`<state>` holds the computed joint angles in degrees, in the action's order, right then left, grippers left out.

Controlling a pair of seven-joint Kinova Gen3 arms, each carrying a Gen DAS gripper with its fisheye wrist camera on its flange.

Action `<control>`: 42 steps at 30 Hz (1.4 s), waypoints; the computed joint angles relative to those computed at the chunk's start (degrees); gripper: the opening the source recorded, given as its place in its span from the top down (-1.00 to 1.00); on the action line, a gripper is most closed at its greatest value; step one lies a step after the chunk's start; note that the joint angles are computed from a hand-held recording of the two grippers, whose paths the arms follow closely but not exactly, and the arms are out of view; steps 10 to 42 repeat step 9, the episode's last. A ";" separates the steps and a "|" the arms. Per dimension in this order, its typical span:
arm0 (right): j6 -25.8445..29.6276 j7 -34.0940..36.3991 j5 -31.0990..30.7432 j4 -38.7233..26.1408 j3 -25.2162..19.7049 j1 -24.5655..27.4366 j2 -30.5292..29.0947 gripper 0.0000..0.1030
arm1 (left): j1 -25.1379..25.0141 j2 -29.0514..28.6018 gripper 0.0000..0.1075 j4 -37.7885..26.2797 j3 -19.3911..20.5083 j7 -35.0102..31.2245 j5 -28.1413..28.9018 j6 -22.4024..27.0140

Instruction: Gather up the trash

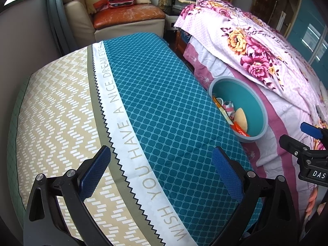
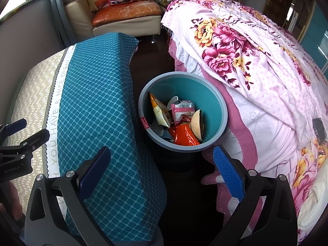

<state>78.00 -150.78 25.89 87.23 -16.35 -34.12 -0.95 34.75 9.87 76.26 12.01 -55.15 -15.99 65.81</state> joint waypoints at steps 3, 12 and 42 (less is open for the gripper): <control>0.72 -0.19 0.45 -0.45 -0.25 -0.28 -0.01 -0.87 | 0.00 -0.25 -0.84 0.06 -0.02 0.22 -0.08 0.05; 1.63 -0.80 1.17 -0.78 -0.50 -0.60 -0.26 -0.87 | -1.27 -0.92 -0.84 0.79 -0.18 0.29 1.49 -0.42; 1.63 -0.80 1.17 -0.78 -0.50 -0.60 -0.26 -0.87 | -1.27 -0.92 -0.84 0.79 -0.18 0.29 1.49 -0.42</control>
